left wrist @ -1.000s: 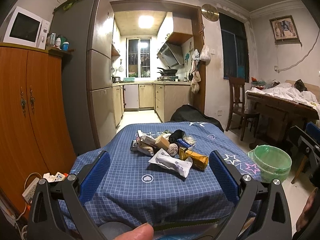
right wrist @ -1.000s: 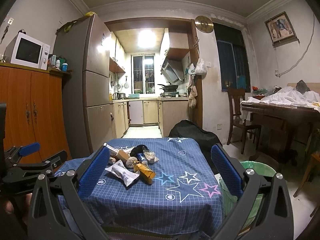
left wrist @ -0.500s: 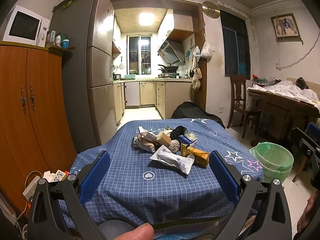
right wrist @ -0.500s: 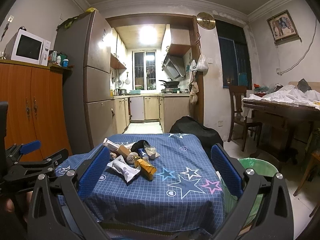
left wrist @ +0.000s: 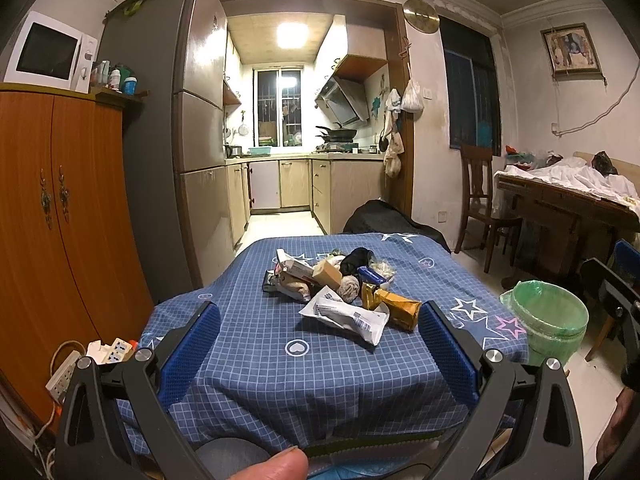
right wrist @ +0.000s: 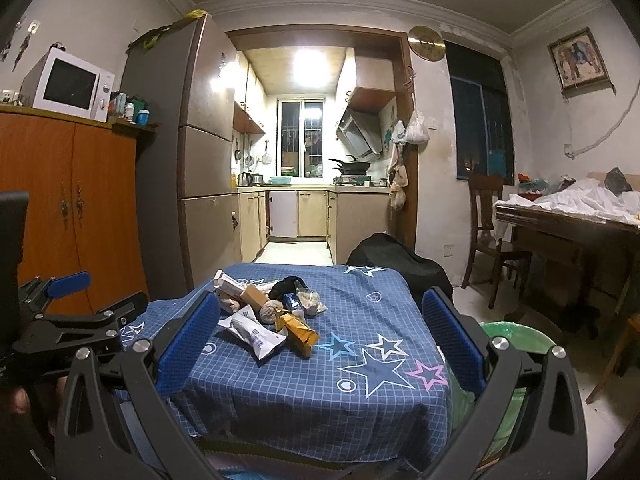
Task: Collect trash
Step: 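Grasp the white wrapper packet with the left tool while the right tool grasps the gold box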
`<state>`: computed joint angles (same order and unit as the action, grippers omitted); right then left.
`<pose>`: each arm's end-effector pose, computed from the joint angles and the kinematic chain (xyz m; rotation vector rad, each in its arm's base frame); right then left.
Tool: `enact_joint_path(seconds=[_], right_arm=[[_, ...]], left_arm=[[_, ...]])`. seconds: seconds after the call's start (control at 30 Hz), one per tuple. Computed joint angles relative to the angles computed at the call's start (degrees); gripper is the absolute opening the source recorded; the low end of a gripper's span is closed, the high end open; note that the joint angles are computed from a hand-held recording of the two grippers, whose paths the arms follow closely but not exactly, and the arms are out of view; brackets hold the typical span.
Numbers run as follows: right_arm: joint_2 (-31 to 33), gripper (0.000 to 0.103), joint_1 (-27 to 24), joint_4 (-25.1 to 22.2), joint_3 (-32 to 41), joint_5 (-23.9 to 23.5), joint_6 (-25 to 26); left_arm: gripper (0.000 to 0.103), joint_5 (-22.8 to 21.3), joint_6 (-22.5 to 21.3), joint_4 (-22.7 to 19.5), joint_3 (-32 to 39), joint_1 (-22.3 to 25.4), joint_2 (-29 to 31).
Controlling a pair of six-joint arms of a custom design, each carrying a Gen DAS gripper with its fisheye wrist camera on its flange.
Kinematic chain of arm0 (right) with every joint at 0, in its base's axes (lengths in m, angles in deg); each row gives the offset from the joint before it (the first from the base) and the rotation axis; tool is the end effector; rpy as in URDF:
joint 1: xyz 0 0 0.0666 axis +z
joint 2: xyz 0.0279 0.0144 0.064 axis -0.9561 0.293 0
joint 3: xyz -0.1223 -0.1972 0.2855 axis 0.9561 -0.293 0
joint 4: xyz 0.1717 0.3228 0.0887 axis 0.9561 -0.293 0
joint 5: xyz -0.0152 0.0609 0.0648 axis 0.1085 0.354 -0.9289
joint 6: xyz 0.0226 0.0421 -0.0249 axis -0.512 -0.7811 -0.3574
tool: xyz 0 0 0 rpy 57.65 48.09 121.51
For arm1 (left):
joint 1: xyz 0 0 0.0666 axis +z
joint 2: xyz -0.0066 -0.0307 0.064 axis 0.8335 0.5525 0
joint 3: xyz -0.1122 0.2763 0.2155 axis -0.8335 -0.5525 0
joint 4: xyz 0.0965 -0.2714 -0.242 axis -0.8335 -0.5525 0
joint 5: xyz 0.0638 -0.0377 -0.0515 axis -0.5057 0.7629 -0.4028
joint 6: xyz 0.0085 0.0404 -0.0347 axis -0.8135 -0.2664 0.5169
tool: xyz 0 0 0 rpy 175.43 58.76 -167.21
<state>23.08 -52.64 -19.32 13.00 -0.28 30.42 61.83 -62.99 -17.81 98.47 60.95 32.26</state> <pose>0.3819 0.1312 0.4911 -0.0966 1.6977 0.0548 0.3274 0.0214 0.5933 0.0634 1.8794 -0.0025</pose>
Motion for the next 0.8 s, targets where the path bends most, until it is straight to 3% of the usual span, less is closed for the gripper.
enact_joint_path(seconds=[0.57,0.8], right_arm=[[0.4,0.098,-0.6,0.6,0.3,-0.5,0.2],[5.4,0.098,-2.9,-0.7,3.7,-4.1,1.2]], left_arm=[[0.098,-0.1,-0.5,0.2,0.0,0.5,0.7],[0.098,3.4,-1.7,0.7,3.0,4.0,7.8]])
